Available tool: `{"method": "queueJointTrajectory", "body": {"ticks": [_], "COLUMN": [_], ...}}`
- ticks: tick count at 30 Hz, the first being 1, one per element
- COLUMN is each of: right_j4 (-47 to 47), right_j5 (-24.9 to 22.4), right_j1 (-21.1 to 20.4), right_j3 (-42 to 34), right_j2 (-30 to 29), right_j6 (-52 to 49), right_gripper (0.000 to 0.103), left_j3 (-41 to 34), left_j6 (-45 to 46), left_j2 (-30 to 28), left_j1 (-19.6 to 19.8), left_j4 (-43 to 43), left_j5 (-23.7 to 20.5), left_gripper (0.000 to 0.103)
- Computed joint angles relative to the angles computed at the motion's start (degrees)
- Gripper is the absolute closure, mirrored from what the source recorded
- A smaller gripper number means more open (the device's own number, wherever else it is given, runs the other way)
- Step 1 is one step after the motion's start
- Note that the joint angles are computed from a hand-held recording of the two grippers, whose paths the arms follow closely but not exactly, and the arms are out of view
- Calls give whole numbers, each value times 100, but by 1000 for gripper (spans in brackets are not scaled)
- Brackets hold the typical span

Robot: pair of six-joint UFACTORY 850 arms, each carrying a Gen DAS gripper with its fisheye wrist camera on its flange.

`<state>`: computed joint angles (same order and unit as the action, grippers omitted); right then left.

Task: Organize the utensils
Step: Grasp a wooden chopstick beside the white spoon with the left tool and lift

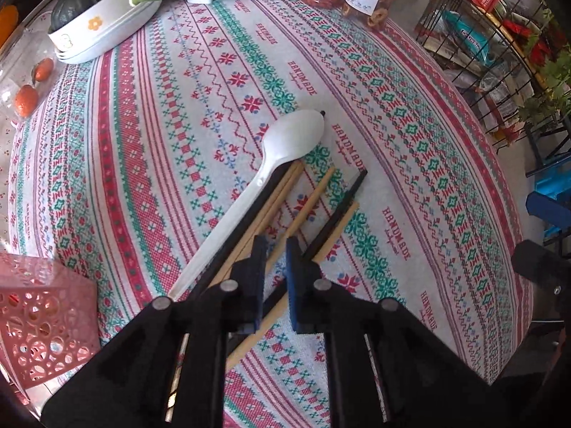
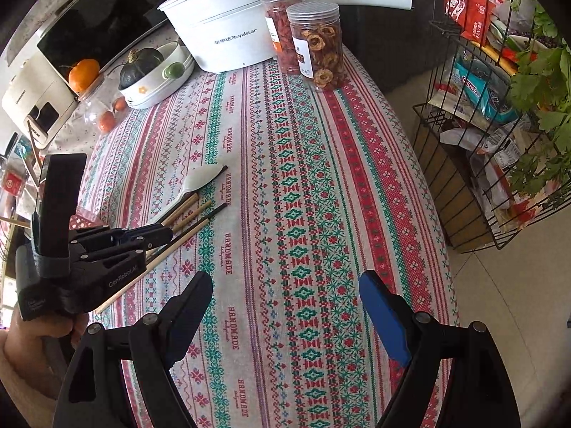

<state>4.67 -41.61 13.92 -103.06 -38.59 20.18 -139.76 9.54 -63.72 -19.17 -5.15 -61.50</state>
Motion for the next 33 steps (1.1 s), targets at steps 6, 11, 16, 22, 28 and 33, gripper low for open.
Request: {"method": "queueJointTrajectory", "body": {"ticks": [6, 11, 16, 22, 28, 33], "right_j4": [11, 34, -60, 57, 344, 507], "right_j5": [-69, -110, -111, -181, -247, -418], "right_j1": [-11, 4, 75, 188, 302, 391], "right_j3": [-44, -101, -158, -337, -625, -1017], "right_j2": [-64, -106, -126, -259, -515, -847], "right_j6": [33, 72, 131, 47, -105, -114], "right_gripper": [18, 18, 18, 18, 18, 30], "left_j3": [-747, 442, 1785, 3175, 4343, 5019], "left_j6": [-240, -385, -359, -34, 528, 887], "left_j2": [-455, 247, 1206, 2283, 3235, 3717], "left_j1": [-149, -139, 2, 224, 501, 724], "left_j4": [261, 313, 36, -326, -922, -1392], "left_j5": [-207, 382, 1110, 1781, 2431, 2871], "left_gripper": [87, 94, 96, 96, 96, 96]}}
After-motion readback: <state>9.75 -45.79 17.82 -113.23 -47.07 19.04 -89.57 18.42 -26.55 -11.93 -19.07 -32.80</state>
